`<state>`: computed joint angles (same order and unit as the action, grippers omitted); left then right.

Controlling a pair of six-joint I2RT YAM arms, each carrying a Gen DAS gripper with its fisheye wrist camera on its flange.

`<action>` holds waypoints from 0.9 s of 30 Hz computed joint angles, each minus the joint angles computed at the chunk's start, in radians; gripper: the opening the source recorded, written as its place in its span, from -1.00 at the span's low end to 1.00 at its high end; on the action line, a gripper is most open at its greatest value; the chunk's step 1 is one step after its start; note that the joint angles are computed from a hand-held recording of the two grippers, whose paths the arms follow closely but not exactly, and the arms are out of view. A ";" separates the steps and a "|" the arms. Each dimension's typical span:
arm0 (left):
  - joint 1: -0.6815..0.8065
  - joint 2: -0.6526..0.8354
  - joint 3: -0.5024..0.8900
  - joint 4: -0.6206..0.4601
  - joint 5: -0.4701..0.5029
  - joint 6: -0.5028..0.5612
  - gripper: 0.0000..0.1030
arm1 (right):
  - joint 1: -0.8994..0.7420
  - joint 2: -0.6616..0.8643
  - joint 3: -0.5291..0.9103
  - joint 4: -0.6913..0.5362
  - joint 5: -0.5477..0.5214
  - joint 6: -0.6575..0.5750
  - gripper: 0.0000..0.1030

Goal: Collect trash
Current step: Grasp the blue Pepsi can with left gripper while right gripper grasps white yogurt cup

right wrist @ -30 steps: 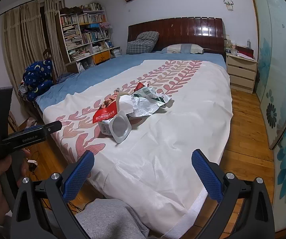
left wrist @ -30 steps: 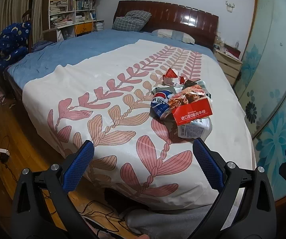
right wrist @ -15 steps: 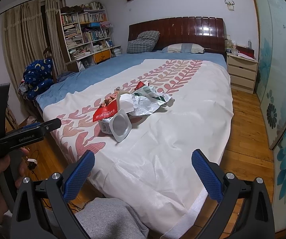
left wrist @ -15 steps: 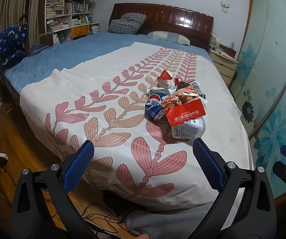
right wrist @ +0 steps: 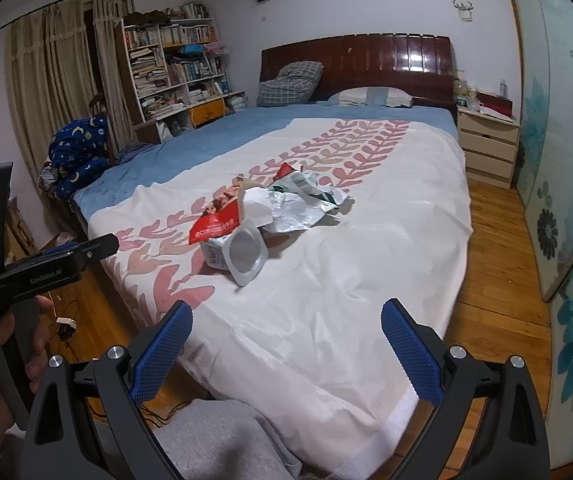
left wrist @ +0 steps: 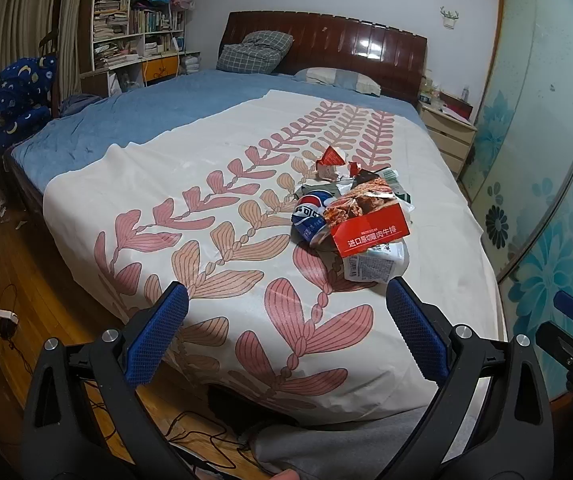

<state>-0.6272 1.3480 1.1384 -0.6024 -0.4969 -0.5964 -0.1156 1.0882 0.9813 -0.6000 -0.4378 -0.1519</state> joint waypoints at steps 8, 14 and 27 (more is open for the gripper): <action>0.042 -0.018 -0.025 0.016 0.049 0.005 0.90 | 0.143 0.222 0.098 0.126 0.043 -0.004 0.60; 0.134 -0.027 -0.064 0.060 0.162 -0.014 0.90 | 0.232 0.537 0.317 0.141 0.042 0.071 0.48; 0.204 0.045 -0.060 0.252 0.297 0.037 0.90 | 0.249 0.719 0.464 0.031 -0.122 0.063 -0.83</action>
<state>-0.4234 1.3929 1.0785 -0.3499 -0.2000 -0.5598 0.1338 1.8074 1.4453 -0.5692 -0.5601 -0.0893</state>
